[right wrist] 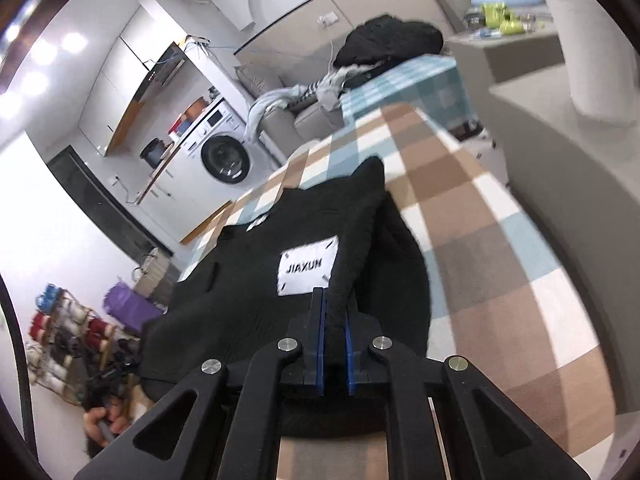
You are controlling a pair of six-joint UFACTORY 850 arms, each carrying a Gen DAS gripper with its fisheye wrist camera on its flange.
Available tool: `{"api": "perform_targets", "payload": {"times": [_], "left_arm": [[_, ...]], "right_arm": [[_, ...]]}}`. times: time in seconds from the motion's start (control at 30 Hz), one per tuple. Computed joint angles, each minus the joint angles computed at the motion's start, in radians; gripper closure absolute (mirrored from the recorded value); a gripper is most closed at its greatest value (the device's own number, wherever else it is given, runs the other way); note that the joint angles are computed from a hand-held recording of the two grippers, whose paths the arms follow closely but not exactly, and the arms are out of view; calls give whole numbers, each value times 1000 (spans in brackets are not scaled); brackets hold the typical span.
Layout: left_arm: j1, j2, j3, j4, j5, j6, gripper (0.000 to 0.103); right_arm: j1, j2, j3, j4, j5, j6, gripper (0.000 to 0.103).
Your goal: Fold small clothes
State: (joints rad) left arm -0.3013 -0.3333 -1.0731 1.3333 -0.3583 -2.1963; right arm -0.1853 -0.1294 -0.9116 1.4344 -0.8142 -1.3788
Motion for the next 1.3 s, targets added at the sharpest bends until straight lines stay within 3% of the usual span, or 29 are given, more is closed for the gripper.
{"api": "perform_targets", "payload": {"times": [0.03, 0.1, 0.2, 0.27, 0.33, 0.4, 0.47, 0.53, 0.6, 0.67, 0.7, 0.97, 1.13, 1.17, 1.2, 1.23, 1.27, 1.3], "left_arm": [[2, -1, 1, -21, 20, 20, 55], [-3, -8, 0, -38, 16, 43, 45], [-6, -16, -2, -33, 11, 33, 45], [-5, -14, 1, 12, 11, -21, 48], [-8, -9, 0, 44, 6, -46, 63], [-12, -5, -4, 77, -4, -64, 71], [-16, -8, -12, 84, -23, -62, 82], [-12, -14, -18, 72, -31, -59, 92], [-8, -12, -17, 92, -28, -93, 93], [-10, -6, -15, 139, -39, -143, 94], [-11, -5, -19, 136, -45, -130, 94], [35, -29, -132, 213, -35, -115, 95], [100, -136, -314, 231, -39, -99, 95], [108, -160, -353, 220, -55, -87, 93], [113, -198, -410, 167, -94, -32, 84], [120, -221, -451, 73, -109, 64, 63], [131, -244, -486, -15, -102, 152, 51], [137, -248, -498, -60, -87, 198, 36]], "right_arm": [[5, -4, -6, -20, 0, 26, 91], [15, -24, -21, -40, -17, 70, 80], [41, -51, -51, -48, -1, 89, 80], [51, -62, -68, -70, -13, 107, 80], [104, -123, -150, -39, 22, 134, 80], [103, -132, -167, -26, -27, 129, 76], [125, -176, -231, -15, -29, 139, 67], [139, -177, -240, -27, -2, 151, 67], [158, -197, -269, -36, 42, 179, 72], [174, -214, -298, -80, 84, 239, 91], [175, -214, -299, -73, 91, 247, 95], [189, -310, -479, 28, 82, 319, 96], [235, -511, -794, -28, 153, 561, 95], [244, -555, -865, -90, 162, 630, 91], [258, -615, -961, -185, 184, 731, 78], [265, -648, -1015, -253, 197, 814, 70], [271, -664, -1042, -293, 213, 862, 57], [277, -673, -1058, -336, 234, 904, 56]]}}
